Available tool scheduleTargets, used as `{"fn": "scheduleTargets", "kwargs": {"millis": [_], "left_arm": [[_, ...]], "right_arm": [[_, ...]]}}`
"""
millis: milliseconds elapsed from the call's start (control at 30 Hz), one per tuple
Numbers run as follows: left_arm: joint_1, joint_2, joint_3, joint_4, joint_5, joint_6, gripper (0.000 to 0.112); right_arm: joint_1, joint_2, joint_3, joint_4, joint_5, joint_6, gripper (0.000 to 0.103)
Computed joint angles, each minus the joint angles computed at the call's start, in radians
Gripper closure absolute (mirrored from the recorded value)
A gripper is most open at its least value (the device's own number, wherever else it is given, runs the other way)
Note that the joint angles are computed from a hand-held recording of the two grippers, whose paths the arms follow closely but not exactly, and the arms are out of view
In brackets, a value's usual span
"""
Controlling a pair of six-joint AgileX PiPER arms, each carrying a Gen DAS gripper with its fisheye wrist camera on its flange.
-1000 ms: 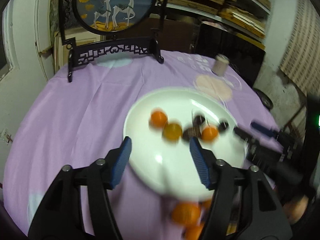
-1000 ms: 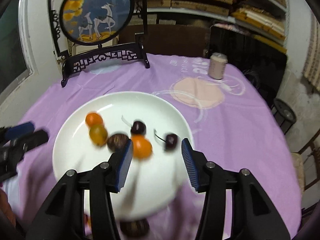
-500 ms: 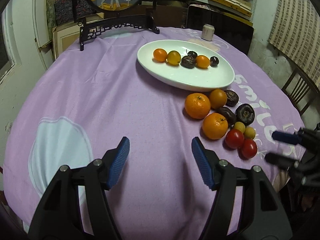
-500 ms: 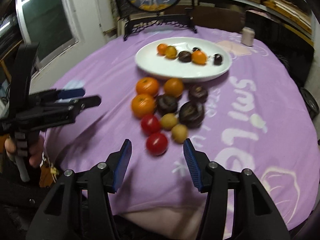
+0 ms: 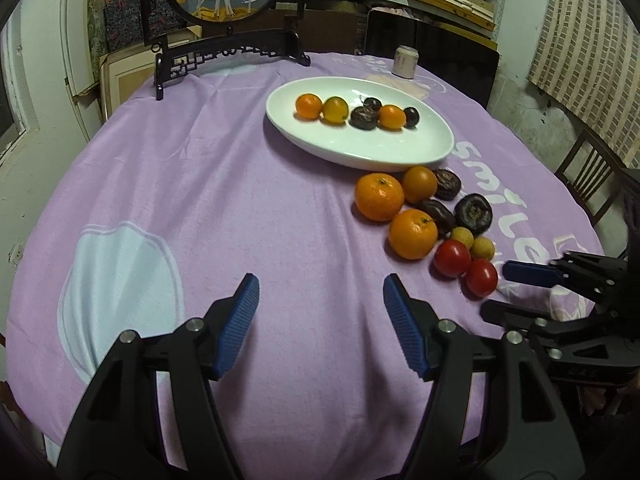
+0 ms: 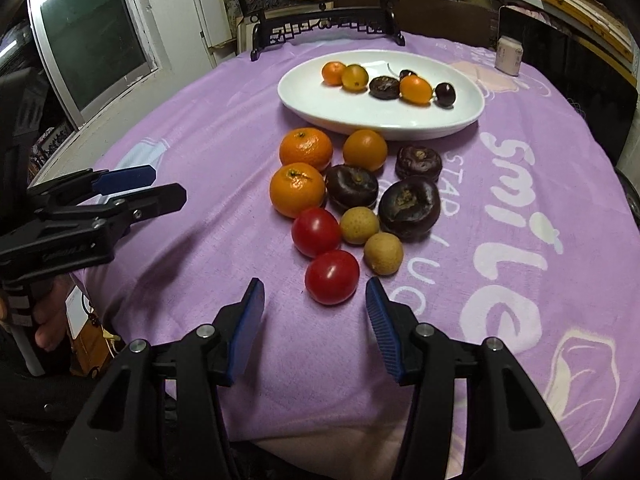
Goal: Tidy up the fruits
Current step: 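Grasp a red tomato with the right tool while the left tool grasps a stemmed tangerine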
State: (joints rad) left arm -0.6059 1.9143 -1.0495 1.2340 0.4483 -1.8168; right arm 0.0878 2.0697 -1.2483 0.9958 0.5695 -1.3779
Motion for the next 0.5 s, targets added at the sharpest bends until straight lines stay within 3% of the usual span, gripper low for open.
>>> {"fn": "scheduleTargets", "kwargs": {"millis": [67,133,300,500], "left_arm": [[-0.001,0.006,-0.007,-0.011,-0.017,0.014,0.046],[0.003,0.013,-0.018,-0.025,-0.033,0.037,0.046],[0.013,0.069,-0.094,-0.134,-0.040,0.167,0.046],[0.015,0.235,-0.328,-0.441,0.034,0.545,0.046]], "right_arm": [[0.013,0.021,-0.015,-0.008,-0.022,0.016,0.059],[0.033,0.037,-0.021,-0.018,-0.087,0.042,0.074],[-0.001,0.032,-0.024,0.009,-0.056,0.025,0.075],[-0.069,0.003,0.005,0.077,-0.012,-0.037,0.075]]}}
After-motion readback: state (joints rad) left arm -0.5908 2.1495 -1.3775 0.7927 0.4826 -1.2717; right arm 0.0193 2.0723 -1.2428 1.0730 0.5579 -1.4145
